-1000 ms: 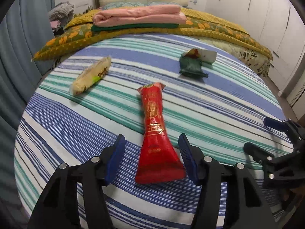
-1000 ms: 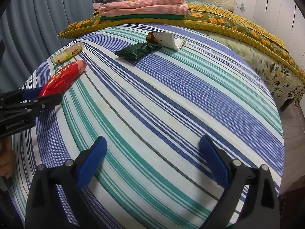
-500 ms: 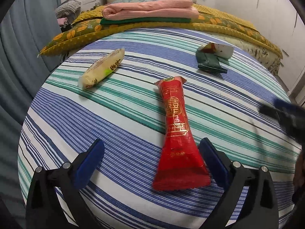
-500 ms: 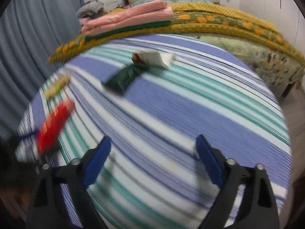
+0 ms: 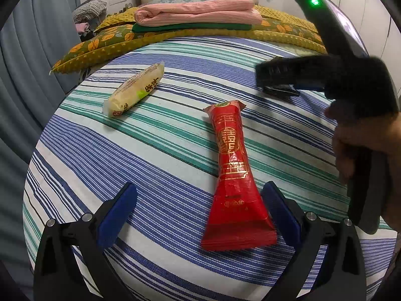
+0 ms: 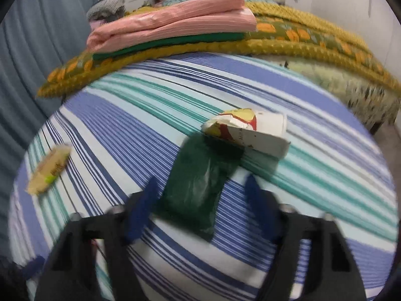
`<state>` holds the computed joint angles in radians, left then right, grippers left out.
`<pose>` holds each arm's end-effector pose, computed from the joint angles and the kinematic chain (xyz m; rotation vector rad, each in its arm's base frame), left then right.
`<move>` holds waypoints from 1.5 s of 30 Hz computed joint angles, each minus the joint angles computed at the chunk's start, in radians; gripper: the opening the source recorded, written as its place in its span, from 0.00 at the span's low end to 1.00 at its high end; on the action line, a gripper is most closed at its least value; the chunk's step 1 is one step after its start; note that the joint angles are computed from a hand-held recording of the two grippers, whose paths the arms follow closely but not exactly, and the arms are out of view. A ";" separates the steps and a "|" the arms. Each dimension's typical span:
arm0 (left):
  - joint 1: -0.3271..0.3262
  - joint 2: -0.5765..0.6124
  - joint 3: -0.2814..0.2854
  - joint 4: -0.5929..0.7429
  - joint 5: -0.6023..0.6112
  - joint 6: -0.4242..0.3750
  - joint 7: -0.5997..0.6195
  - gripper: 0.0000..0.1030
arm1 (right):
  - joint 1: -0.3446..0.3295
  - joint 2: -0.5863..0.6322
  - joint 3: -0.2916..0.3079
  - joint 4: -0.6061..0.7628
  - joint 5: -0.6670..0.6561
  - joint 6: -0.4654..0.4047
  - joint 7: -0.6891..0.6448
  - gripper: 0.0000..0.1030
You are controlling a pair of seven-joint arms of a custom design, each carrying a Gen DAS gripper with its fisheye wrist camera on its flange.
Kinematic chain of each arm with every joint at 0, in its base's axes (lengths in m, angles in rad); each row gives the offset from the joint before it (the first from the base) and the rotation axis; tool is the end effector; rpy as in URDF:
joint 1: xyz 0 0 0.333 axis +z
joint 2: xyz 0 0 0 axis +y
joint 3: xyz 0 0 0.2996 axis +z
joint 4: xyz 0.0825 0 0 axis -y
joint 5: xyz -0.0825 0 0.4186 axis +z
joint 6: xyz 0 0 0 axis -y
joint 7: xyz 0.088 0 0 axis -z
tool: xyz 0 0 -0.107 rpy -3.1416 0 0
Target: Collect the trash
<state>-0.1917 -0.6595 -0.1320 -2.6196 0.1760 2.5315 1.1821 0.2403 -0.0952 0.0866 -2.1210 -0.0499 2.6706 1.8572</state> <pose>0.4095 -0.1405 0.4927 -1.8287 1.9157 -0.5649 0.5680 0.1953 0.4963 -1.8769 1.7329 -0.4447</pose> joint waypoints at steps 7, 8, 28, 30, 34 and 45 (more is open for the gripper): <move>0.001 0.001 -0.001 0.000 0.000 0.000 0.000 0.96 | 0.022 -0.122 -0.031 -0.132 0.157 0.006 -0.265 0.42; 0.001 0.000 -0.001 0.000 0.000 0.000 0.000 0.96 | 0.031 -0.160 -0.044 -0.169 0.199 0.000 -0.330 0.42; -0.003 -0.002 0.003 -0.002 -0.004 0.002 0.002 0.96 | -0.010 -0.709 -0.067 -0.634 0.397 -0.095 -0.571 0.75; -0.030 -0.014 0.037 -0.015 -0.033 0.018 0.045 0.95 | -0.019 -0.741 -0.083 -0.651 0.410 -0.116 -0.553 0.77; -0.109 -0.086 0.144 -0.073 -0.156 0.048 0.206 0.95 | -0.063 -0.785 -0.095 -0.662 0.413 -0.174 -0.501 0.81; -0.107 -0.029 0.140 0.017 -0.281 -0.018 0.334 0.90 | 0.026 -0.671 -0.093 -0.495 0.356 -0.233 -0.678 0.81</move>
<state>-0.2985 -0.6881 0.0079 -2.6026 -0.1054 2.5132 1.5160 0.2662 -0.7660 -0.0069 -2.6161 0.3064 2.4372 1.1796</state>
